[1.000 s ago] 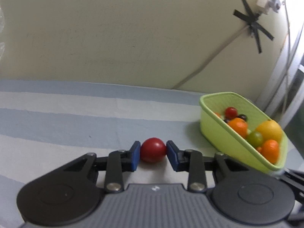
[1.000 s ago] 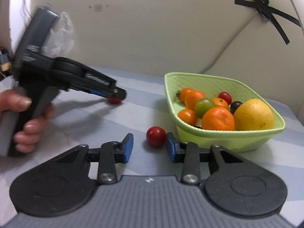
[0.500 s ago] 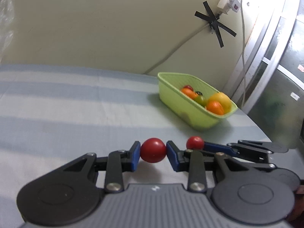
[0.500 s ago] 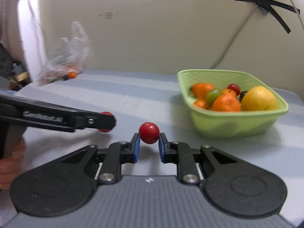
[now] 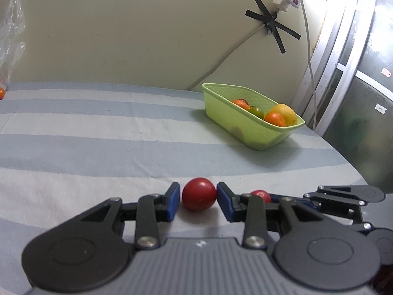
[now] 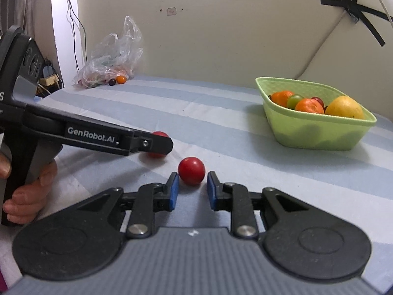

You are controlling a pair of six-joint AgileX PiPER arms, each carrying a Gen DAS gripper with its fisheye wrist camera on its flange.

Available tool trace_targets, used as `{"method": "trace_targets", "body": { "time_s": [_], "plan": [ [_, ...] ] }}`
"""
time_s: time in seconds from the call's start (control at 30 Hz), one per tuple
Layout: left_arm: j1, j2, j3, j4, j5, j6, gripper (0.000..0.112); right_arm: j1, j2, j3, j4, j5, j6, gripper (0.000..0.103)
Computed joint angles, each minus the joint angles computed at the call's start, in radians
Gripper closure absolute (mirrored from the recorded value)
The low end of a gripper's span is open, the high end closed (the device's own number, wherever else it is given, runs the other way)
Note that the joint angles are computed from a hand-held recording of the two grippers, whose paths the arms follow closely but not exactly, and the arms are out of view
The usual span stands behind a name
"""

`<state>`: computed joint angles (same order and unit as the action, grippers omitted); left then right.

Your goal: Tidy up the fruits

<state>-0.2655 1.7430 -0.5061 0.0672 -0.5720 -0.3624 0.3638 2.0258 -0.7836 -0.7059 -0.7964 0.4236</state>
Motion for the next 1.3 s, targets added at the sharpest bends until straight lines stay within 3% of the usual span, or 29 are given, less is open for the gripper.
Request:
{"method": "trace_targets", "body": {
  "time_s": [0.13, 0.6, 0.73, 1.3],
  "plan": [
    [-0.027, 0.002, -0.001, -0.071, 0.001, 0.069, 0.071, -0.002, 0.001, 0.003, -0.006, -0.005, -0.001, 0.072],
    [-0.019, 0.009, 0.000, -0.049, -0.009, 0.043, 0.066, -0.005, 0.001, 0.009, -0.013, -0.015, 0.005, 0.070],
    [-0.021, 0.012, -0.001, -0.056, -0.011, 0.043, 0.065, -0.004, 0.001, 0.011, -0.005, -0.017, -0.003, 0.059],
    [-0.009, 0.017, -0.006, -0.017, -0.012, 0.012, 0.056, 0.002, 0.000, 0.016, 0.013, -0.016, -0.008, 0.055]
  ]
}}
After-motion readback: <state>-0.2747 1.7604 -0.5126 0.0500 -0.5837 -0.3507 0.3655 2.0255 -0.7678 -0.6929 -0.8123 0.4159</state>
